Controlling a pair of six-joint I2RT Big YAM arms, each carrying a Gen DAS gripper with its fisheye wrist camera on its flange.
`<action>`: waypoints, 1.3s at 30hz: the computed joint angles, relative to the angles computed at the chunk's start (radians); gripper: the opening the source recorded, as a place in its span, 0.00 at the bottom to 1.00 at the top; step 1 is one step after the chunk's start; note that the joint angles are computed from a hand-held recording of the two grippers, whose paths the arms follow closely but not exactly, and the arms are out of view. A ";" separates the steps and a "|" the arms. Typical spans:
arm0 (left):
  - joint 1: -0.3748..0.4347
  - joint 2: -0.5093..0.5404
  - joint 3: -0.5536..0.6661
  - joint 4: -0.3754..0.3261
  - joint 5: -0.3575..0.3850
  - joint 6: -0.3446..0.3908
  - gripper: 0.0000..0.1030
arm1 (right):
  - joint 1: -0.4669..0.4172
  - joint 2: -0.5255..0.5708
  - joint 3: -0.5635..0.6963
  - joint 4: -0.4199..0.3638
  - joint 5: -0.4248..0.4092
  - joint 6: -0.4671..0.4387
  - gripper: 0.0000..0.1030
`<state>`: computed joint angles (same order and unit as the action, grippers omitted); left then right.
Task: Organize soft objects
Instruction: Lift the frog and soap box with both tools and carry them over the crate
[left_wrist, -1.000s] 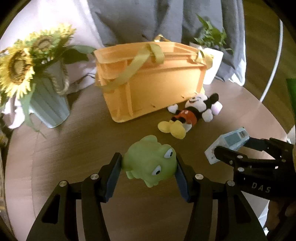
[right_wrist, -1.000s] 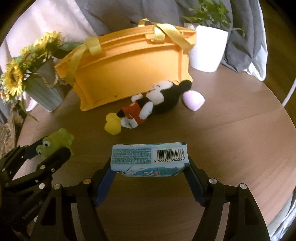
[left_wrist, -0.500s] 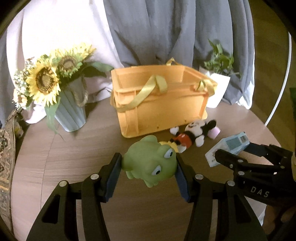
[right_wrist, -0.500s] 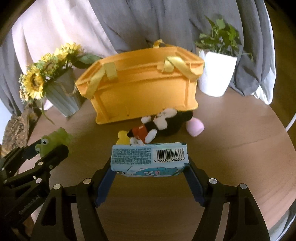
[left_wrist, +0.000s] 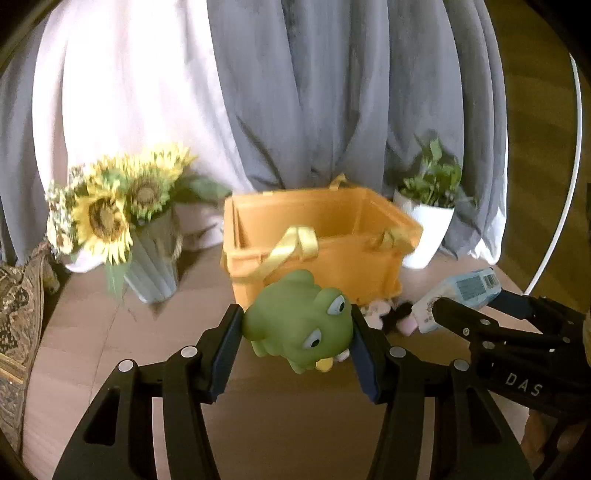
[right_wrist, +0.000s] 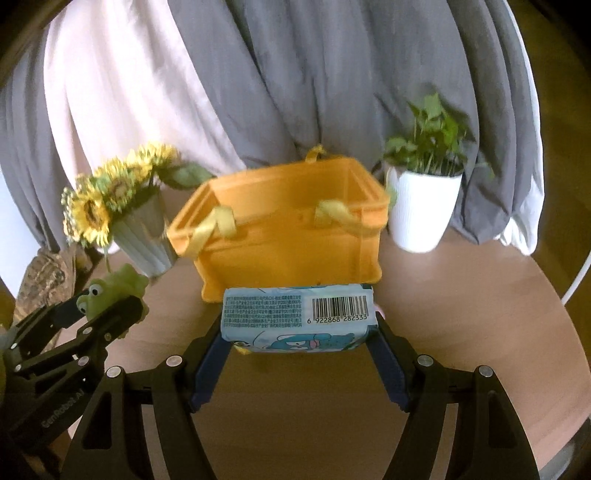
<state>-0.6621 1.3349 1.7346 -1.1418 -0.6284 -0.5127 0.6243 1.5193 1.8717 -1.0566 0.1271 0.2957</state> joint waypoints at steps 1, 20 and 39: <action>-0.002 0.005 0.011 0.007 -0.011 0.004 0.53 | -0.005 0.000 0.008 0.009 -0.002 -0.009 0.71; -0.004 0.081 0.173 0.103 -0.133 0.104 0.53 | -0.054 0.043 0.128 0.130 -0.064 -0.095 0.71; 0.086 0.205 0.345 0.146 -0.088 0.206 0.53 | -0.094 0.207 0.367 0.139 -0.107 -0.124 0.71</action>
<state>-0.5765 1.5398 2.0792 -0.9954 -0.7162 -0.3070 0.5302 1.7267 2.2382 -0.9177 0.0197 0.1716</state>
